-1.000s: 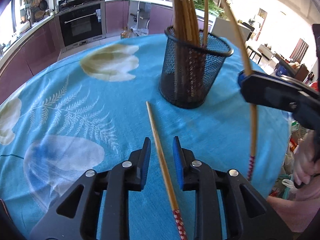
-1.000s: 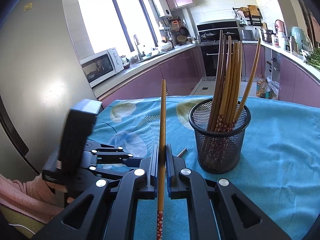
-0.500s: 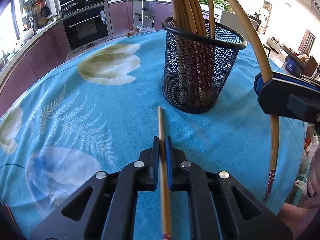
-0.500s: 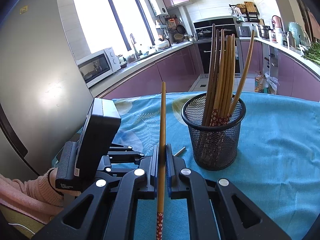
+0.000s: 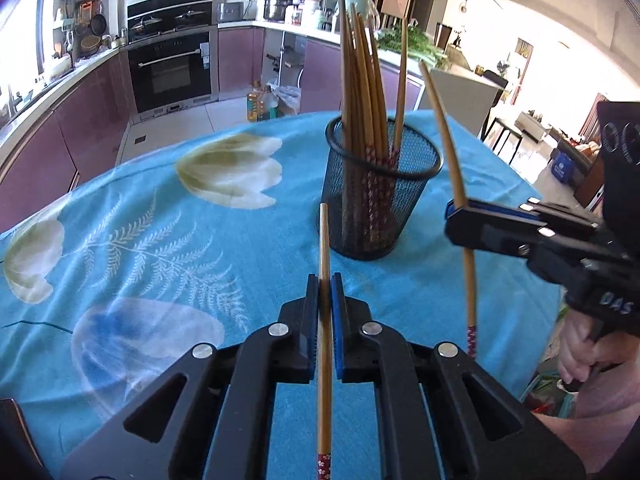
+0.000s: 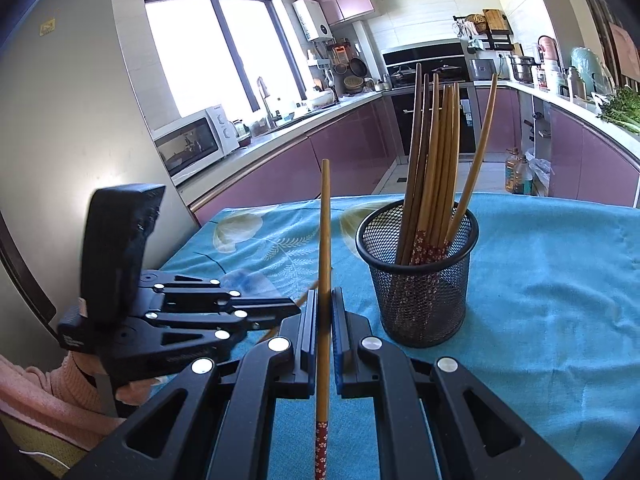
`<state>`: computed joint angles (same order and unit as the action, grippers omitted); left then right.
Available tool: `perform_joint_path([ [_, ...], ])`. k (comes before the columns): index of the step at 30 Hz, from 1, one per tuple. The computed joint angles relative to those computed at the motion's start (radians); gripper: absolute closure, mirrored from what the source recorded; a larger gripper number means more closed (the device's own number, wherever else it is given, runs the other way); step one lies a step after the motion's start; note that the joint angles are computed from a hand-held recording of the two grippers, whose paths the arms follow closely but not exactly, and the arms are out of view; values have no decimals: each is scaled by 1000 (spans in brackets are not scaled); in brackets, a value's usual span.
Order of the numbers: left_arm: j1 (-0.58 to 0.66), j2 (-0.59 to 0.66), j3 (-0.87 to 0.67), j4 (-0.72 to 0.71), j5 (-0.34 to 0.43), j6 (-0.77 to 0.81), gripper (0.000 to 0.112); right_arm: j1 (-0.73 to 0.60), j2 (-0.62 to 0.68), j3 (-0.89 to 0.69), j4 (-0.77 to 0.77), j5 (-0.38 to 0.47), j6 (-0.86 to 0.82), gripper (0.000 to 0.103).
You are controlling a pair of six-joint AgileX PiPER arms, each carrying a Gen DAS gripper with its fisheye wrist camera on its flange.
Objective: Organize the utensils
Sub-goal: 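Raise both held chopsticks upright and carry them toward the mesh holder, then lower both upright chopsticks into the mesh holder among the others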
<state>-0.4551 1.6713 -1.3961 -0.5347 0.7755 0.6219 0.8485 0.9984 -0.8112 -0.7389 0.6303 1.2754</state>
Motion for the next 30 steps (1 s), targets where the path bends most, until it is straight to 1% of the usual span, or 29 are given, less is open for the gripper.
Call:
perform_joint_path([
  [4, 17, -41, 5, -38, 11, 28, 106, 15, -1, -9, -21, 17, 14, 97],
  [7, 31, -65, 5, -68, 34, 47, 106, 18, -5, -15, -27, 26, 16, 97],
  [11, 40, -79, 5, -85, 41, 58, 106, 37, -19, -7, -50, 45, 34, 97],
  [21, 83, -106, -3, -174, 86, 124, 106, 72, -29, -34, -96, 95, 59, 97],
  [30, 115, -128, -4, -226, 125, 158, 106, 72, -24, -54, -103, 107, 50, 97],
])
